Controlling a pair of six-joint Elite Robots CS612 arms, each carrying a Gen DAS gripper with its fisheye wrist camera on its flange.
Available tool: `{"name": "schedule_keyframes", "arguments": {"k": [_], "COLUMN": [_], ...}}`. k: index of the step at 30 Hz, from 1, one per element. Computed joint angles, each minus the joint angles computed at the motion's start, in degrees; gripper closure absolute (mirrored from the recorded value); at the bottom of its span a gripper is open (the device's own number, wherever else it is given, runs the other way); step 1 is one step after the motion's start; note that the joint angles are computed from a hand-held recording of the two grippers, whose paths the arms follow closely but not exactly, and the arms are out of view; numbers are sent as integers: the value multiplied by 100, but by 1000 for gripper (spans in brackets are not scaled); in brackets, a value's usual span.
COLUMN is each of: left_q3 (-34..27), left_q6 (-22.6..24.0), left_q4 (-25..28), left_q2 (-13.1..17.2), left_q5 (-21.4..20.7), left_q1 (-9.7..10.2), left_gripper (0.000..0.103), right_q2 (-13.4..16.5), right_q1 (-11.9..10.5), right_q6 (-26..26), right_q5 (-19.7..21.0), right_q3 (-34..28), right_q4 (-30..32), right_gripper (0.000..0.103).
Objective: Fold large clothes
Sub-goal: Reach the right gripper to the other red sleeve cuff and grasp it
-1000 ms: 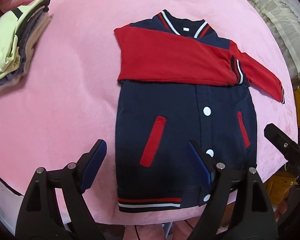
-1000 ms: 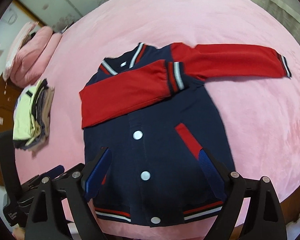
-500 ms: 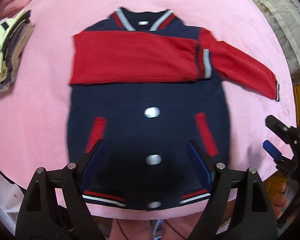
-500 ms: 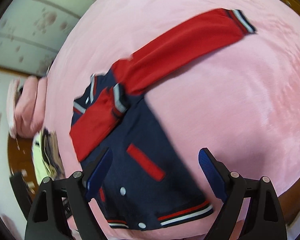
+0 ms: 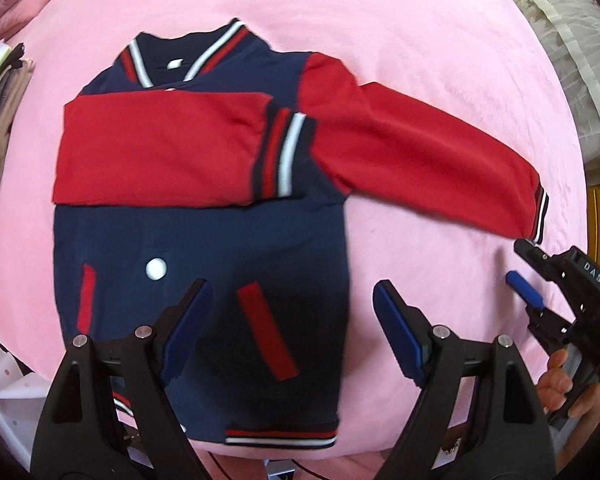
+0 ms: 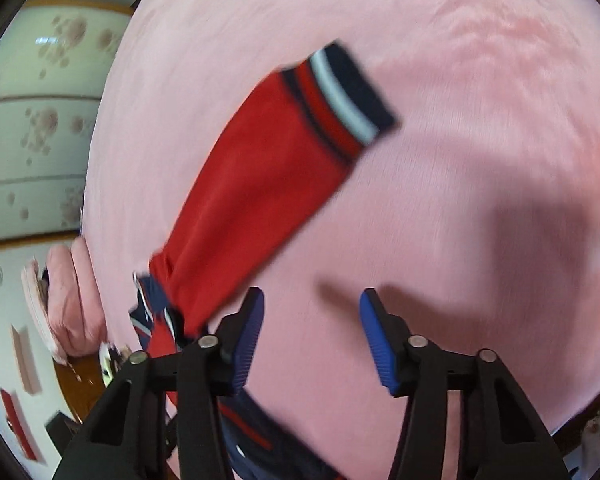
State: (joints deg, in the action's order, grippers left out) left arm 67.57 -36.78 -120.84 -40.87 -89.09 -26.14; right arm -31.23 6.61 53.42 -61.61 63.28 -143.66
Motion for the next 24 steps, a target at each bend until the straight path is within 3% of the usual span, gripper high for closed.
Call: {"name": "schedule_keyframes", "arguments": {"k": [4,9,14,19,24], "left_q3": [-413,-729,-800,-567,-92], "left_q6": [-3,71,-31,-234,-310], "left_q4": [379,535,560,444,33], "left_q2": [233,397,436,318,52], "left_q5": [53,-5,125,74,371], "left_q1": [-37,-38,-27,66,154], "left_gripper": [23,23,23,23,23], "right_q2": [212,472,602,494,342], "right_q1": [-152,-304,-364,-303,-112], "right_q6": [109,720,1253,1137,654], "right_q5": [-17,136,244,-213,-950], "right_q3": [-243,-447,-463,-444,-554], "right_q4": [-169,-718,-1388,-1595,-1692], "right_gripper": [64,71,90,93,93]}}
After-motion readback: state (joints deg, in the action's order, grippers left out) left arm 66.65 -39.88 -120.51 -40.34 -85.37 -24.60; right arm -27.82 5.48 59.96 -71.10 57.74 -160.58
